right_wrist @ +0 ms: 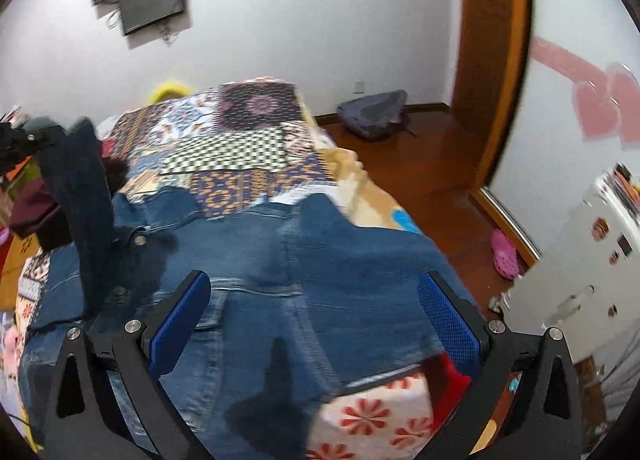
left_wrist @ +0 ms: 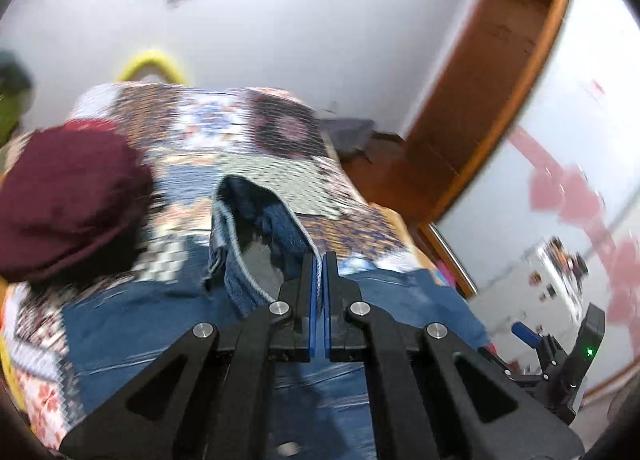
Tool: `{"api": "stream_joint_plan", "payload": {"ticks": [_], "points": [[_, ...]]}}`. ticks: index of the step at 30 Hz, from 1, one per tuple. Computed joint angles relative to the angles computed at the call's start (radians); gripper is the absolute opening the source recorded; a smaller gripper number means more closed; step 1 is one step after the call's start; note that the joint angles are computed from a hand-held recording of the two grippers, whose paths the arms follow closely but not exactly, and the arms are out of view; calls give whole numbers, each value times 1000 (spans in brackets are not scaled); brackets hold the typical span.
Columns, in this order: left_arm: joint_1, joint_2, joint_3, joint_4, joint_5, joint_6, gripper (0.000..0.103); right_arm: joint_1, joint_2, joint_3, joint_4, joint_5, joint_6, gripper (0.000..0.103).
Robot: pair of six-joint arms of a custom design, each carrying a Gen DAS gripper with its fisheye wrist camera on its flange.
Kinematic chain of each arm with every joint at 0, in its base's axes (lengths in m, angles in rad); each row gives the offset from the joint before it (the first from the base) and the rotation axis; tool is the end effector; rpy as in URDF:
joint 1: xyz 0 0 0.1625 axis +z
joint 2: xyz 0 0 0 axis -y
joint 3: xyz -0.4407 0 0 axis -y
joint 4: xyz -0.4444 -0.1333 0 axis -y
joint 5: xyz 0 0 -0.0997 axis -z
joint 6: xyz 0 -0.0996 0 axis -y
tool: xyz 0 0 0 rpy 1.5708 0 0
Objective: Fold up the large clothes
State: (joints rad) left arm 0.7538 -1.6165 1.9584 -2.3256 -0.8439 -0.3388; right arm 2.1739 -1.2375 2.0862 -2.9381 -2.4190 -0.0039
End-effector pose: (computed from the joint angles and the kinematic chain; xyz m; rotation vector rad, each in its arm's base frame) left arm -0.2424 -0.5012 0.4256 0.4106 2.5509 -0.9870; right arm 0.3643 -0.4256 0.2377 0.4292 -2.3026 0.8994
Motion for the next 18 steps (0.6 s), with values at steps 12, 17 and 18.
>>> {"api": "stream_joint_plan", "payload": {"ticks": [12, 17, 18], "points": [[-13, 203, -17, 50, -127, 43, 0, -28, -77, 43, 52, -81, 28, 103], [-28, 176, 10, 120, -28, 39, 20, -55, -109, 47, 78, -35, 69, 103], [-24, 167, 16, 129, -14, 36, 36, -61, -113, 46, 83, -28, 77, 103]]}}
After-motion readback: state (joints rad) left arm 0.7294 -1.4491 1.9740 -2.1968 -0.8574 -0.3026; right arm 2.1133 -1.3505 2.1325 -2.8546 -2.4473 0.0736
